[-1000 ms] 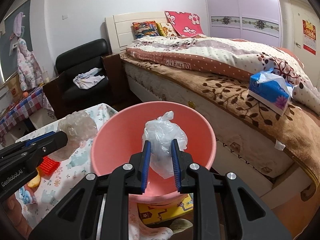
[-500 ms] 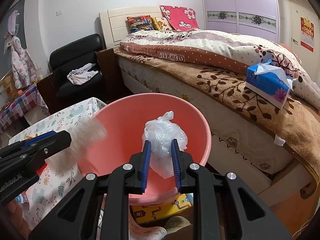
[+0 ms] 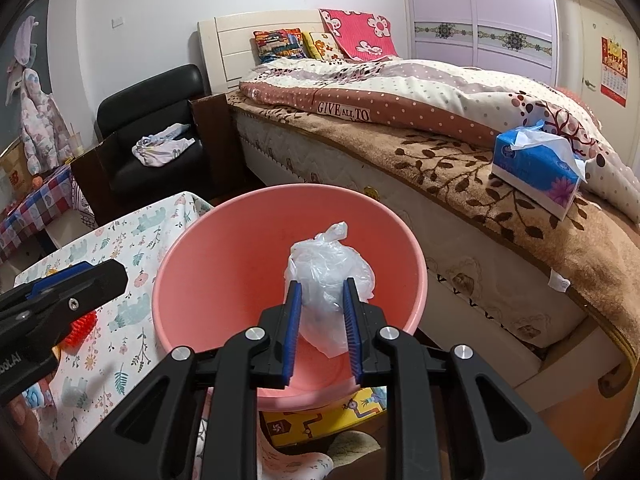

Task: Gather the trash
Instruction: 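Carry both plastic pieces over the pink bucket and open both tools to drop them, then move both tools back over the foam nets on the table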

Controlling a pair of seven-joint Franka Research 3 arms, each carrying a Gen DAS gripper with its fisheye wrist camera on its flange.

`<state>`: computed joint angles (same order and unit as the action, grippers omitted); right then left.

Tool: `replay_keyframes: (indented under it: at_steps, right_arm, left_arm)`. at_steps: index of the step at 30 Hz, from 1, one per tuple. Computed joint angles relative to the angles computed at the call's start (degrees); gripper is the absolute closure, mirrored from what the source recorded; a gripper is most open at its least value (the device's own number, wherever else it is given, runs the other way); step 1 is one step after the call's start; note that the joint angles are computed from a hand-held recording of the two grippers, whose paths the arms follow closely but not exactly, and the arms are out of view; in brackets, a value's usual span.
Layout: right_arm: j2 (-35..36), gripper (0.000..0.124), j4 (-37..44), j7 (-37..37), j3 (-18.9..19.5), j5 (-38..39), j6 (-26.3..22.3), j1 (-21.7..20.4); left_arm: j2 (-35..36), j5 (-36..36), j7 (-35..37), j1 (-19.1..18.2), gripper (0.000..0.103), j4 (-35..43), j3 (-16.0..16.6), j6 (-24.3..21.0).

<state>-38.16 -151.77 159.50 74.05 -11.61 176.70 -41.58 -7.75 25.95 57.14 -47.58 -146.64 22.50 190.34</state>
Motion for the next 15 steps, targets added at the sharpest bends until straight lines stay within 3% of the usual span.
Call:
replay_keyframes:
  at_steps: [10, 15]
  right_arm:
    - [0.95, 0.079, 0.64, 0.8, -1.29, -0.59, -1.45, 1.55]
    - [0.46, 0.077, 1.03, 1.27, -1.72, -1.27, -2.2, 2.86]
  left_arm:
    - [-2.14, 1.57, -1.76, 5.69, 0.046, -1.98, -4.06, 0.89]
    - [-3.37, 2.92, -3.05, 9.89, 0.045, -3.17, -7.12, 1.4]
